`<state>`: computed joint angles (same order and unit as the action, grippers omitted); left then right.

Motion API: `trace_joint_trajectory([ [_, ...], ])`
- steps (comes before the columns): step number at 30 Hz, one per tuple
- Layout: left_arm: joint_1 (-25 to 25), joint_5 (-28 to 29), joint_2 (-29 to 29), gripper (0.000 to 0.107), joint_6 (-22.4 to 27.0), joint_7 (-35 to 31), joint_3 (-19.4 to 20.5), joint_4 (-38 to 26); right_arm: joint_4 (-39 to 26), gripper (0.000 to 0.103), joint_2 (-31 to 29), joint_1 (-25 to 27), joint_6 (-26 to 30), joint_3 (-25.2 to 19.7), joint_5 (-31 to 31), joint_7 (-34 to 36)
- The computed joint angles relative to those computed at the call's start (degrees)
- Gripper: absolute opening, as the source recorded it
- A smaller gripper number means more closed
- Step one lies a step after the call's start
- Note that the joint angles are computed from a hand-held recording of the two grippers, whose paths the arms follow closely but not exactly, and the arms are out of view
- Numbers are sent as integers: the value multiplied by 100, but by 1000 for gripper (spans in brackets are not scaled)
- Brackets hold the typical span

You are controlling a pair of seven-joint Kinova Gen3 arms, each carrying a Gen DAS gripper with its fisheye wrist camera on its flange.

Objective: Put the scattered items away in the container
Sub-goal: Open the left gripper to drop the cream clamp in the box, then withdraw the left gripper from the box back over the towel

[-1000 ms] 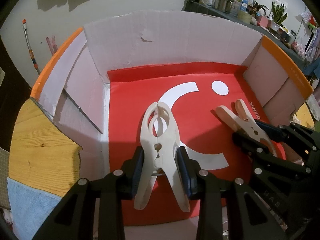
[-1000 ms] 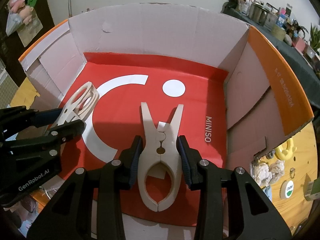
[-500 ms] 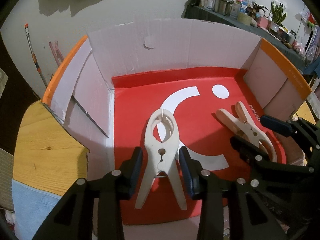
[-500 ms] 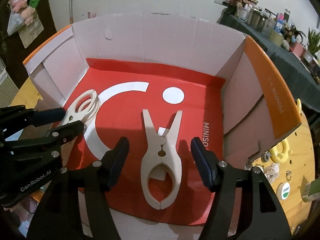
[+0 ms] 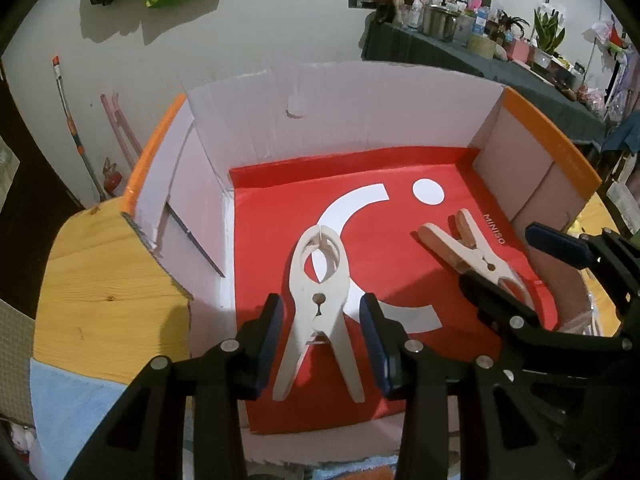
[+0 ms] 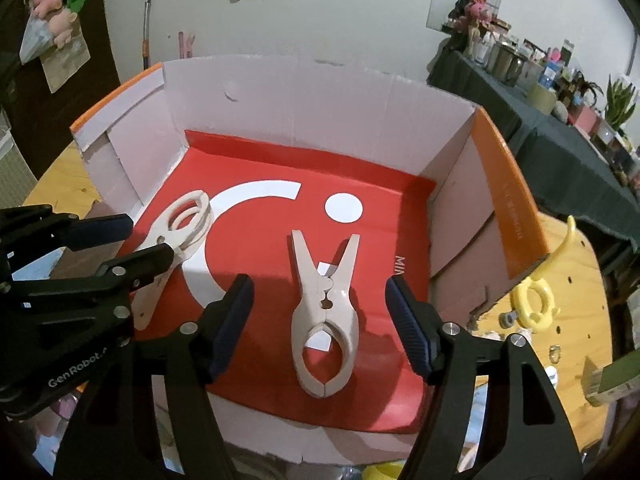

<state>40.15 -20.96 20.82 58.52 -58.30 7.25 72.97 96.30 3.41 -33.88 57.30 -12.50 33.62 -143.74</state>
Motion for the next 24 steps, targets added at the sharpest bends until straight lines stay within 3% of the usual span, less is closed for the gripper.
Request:
trace_joint_trajectory([
  [7, 43, -112, -264, 44, -66, 131, 19, 212, 90, 67, -269, -93, 121, -174, 169, -255],
  [14, -3, -323, -873, 50, -274, 296, 206, 840, 300, 68, -736, -200, 427, -609, 443, -661],
  [17, -143, -266, -1262, 53, -388, 253, 352, 1222, 425, 75, -991, -196, 537, -850, 459, -841],
  [24, -655, -8, -2175, 59, -624, 124, 708, 2079, 696, 76, -1490, -122, 888, -1484, 446, -1299],
])
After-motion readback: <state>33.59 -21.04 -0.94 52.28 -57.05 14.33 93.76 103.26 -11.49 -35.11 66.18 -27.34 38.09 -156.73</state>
